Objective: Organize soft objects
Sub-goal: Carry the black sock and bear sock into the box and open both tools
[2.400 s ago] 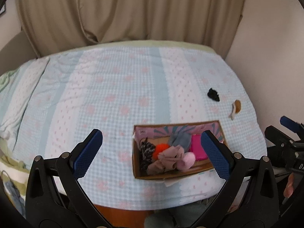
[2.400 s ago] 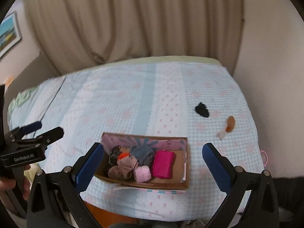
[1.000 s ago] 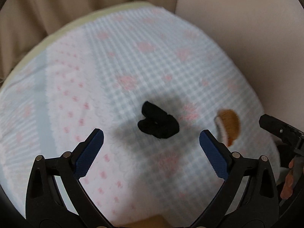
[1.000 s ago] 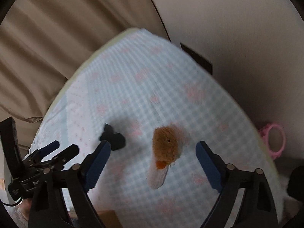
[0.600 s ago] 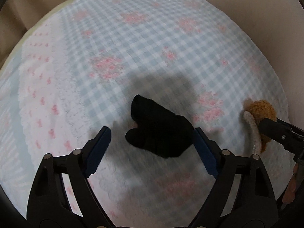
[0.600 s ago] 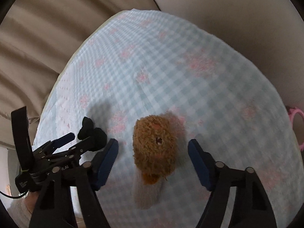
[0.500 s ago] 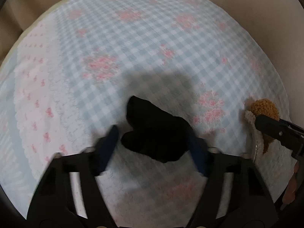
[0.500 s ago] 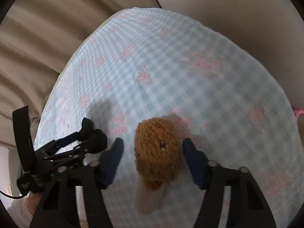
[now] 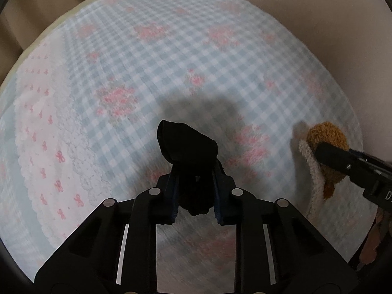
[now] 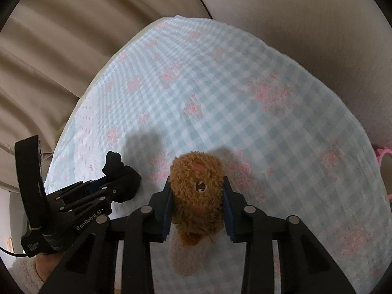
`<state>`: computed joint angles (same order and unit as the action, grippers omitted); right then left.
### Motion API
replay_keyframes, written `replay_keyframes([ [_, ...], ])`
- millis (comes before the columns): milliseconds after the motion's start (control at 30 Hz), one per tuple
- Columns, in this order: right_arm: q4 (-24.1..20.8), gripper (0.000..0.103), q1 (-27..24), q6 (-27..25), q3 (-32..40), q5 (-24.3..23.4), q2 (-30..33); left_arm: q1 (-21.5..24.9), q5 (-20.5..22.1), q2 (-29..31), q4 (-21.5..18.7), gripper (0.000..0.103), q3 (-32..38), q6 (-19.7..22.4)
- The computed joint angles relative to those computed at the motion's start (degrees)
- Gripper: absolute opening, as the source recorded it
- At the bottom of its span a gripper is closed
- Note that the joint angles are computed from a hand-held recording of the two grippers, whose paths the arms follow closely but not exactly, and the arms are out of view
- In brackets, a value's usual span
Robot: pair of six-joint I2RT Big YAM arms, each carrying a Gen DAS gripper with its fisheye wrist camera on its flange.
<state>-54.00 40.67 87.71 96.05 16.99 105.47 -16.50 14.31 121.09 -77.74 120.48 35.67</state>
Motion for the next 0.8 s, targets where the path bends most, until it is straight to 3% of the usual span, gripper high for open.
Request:
replay_keyframes([
  [200, -2.3, 0.032, 0.2, -1.1, 2.2, 2.1, -0.9, 0.7, 2.3, 0.6, -3.7, 0.019, 5.9, -1.6],
  [433, -9.0, 0.032, 1.3, -2.8, 9.3, 5.8, -1.3, 1.5, 4.6, -2.0, -7.3, 0.019, 10.5, -4.2],
  [633, -17.9, 0.032, 3.2, -4.8, 21.1, 9.4, 0.4, 4.1, 7.1, -6.5, -11.6, 0.019, 13.3, -5.6],
  [800, -26.7, 0.032, 5.2, -7.8, 36.4, 12.2, 5.5, 7.0, 9.2, -9.3, -15.2, 0.019, 17.3, -6.2],
])
